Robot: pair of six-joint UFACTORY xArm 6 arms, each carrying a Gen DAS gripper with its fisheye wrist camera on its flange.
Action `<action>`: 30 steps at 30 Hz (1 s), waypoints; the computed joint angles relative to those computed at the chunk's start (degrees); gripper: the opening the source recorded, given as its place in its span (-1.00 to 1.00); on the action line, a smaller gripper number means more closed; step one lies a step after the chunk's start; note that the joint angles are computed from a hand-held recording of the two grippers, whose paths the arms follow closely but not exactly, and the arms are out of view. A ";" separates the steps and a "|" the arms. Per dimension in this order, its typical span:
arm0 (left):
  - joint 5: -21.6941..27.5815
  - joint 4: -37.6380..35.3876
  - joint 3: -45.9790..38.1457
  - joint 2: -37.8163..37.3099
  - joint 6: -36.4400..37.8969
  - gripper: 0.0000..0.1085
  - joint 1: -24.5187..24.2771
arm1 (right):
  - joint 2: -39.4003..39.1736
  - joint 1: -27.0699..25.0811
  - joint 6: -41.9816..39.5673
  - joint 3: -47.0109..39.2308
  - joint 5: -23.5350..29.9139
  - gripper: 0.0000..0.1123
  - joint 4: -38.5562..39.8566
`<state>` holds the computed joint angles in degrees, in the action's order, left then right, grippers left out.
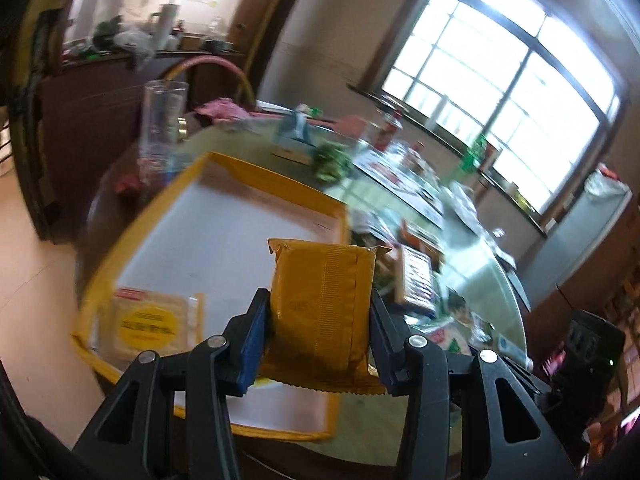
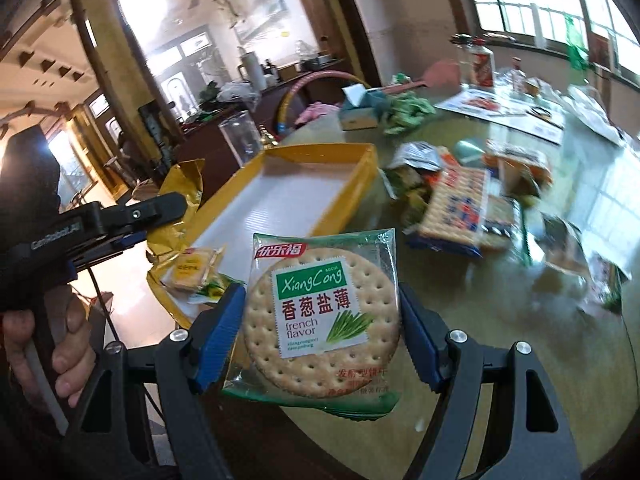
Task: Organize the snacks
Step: 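Carry both packs over the tray and release them inside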
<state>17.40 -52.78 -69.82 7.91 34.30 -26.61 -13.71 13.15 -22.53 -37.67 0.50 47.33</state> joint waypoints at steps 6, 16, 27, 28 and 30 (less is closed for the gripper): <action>-2.44 4.04 -0.66 0.85 -4.80 -0.15 3.35 | 3.84 0.78 -1.44 -5.14 1.00 0.35 0.47; 0.40 10.22 -8.27 8.40 -8.40 -0.15 5.45 | 13.97 0.77 2.98 -16.07 5.35 0.35 -4.84; 5.59 30.90 -17.36 17.82 -24.22 -0.14 7.26 | 25.19 -0.56 26.68 -25.84 9.77 0.35 -35.91; 5.80 32.49 -17.42 18.02 -25.32 -0.14 7.39 | 25.65 -0.56 27.41 -26.19 9.93 0.35 -37.26; 6.92 36.08 -18.45 18.74 -28.33 -0.14 7.53 | 26.82 -0.81 32.27 -27.09 10.51 0.35 -43.45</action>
